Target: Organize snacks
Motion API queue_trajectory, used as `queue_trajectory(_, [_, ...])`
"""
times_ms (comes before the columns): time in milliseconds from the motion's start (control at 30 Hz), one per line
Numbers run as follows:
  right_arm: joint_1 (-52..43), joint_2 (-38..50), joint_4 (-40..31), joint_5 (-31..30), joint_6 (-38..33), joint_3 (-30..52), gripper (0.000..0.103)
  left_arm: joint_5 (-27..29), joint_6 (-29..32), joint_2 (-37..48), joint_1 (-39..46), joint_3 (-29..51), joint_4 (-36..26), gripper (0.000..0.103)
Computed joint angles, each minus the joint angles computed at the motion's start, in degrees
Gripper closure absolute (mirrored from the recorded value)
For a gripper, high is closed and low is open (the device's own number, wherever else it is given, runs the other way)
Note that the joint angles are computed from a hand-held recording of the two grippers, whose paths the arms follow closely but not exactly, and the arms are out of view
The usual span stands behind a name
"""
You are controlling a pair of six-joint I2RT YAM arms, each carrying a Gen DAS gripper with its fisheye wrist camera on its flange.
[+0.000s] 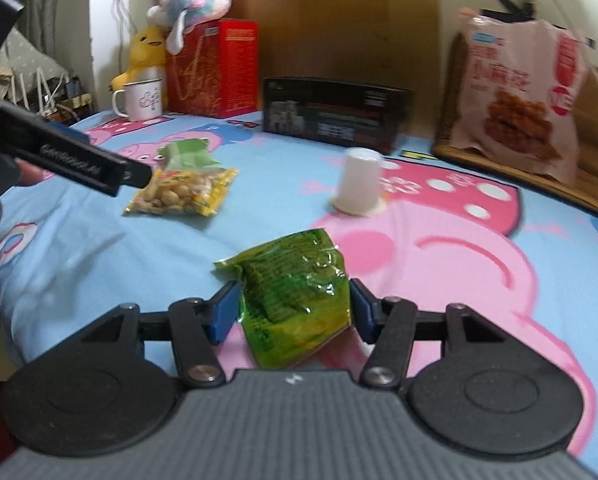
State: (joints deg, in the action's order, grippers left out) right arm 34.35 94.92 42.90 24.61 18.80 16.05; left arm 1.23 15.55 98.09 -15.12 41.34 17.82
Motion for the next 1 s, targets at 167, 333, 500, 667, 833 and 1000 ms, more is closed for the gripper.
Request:
queue_trajectory(167, [0.77,-1.05,4.53,2.62,1.74,-4.75,0.047,-2.49,0.02,2.18,-5.28,0.94,0.28,0.0])
queue_trajectory(333, [0.62,0.85,9.98,2.54,0.99,-6.68,0.047,-4.82,-0.66,2.61,-8.34,1.08,-0.08,0.0])
queue_trajectory(500, [0.59,2.44,14.45,2.32,0.45,-8.25,0.047,-5.73,-0.57,2.89,-9.06,1.39,-0.28,0.0])
queue_trajectory(667, [2.09,4.25,19.07,2.98,0.34,-9.75,0.047,-5.3,-0.31,3.72,-9.08,2.01,-0.57,0.0])
queue_trajectory(833, [4.12,4.31,19.33,3.68,3.9,-9.56,0.043,-2.92,-0.43,4.94,-8.15,2.99,-1.73,0.0])
queue_trajectory(1000, [7.08,7.81,22.79,5.84,9.26,-8.29,0.03,2.62,-0.71,4.65,-5.52,2.85,-2.61,0.002])
